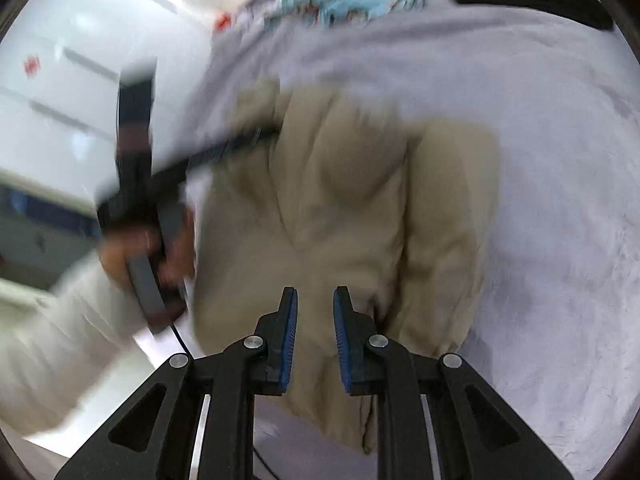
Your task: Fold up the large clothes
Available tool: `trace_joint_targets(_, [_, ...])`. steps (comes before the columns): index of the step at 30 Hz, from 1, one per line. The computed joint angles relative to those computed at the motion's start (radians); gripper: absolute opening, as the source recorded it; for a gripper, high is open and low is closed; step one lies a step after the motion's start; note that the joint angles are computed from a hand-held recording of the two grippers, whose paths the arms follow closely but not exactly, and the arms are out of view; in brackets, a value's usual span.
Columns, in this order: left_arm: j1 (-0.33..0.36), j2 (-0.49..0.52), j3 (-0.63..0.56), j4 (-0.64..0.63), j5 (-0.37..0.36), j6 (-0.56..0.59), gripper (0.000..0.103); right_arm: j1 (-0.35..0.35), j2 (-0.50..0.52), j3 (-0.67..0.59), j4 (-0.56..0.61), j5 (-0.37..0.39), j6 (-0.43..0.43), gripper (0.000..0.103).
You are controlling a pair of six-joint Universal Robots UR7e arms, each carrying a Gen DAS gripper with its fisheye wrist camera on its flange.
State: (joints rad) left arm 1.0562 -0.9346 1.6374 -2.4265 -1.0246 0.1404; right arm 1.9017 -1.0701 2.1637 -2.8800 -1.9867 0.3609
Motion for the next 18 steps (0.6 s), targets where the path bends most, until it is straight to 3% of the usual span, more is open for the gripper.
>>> trace_joint_targets(2, [-0.009, 0.023, 0.000, -0.001, 0.007, 0.002, 0.072, -0.012, 0.030, 0.018, 0.033, -0.039, 0.036, 0.020])
trace_joint_targets(5, [-0.019, 0.043, 0.009, -0.009, 0.000, 0.010, 0.072, -0.034, 0.059, 0.056, 0.017, -0.090, 0.082, 0.009])
trace_joint_targets(10, [-0.041, 0.045, 0.039, -0.038, 0.032, 0.037, 0.072, -0.121, 0.052, 0.134, -0.108, -0.018, 0.118, 0.004])
trace_joint_targets(14, [-0.045, -0.017, 0.041, 0.037, 0.000, -0.002, 0.072, -0.118, 0.057, 0.104, -0.057, -0.038, 0.107, 0.004])
trace_joint_targets(18, [-0.052, -0.112, 0.082, 0.092, 0.000, -0.041, 0.072, -0.106, 0.138, 0.004, -0.030, -0.042, 0.148, 0.004])
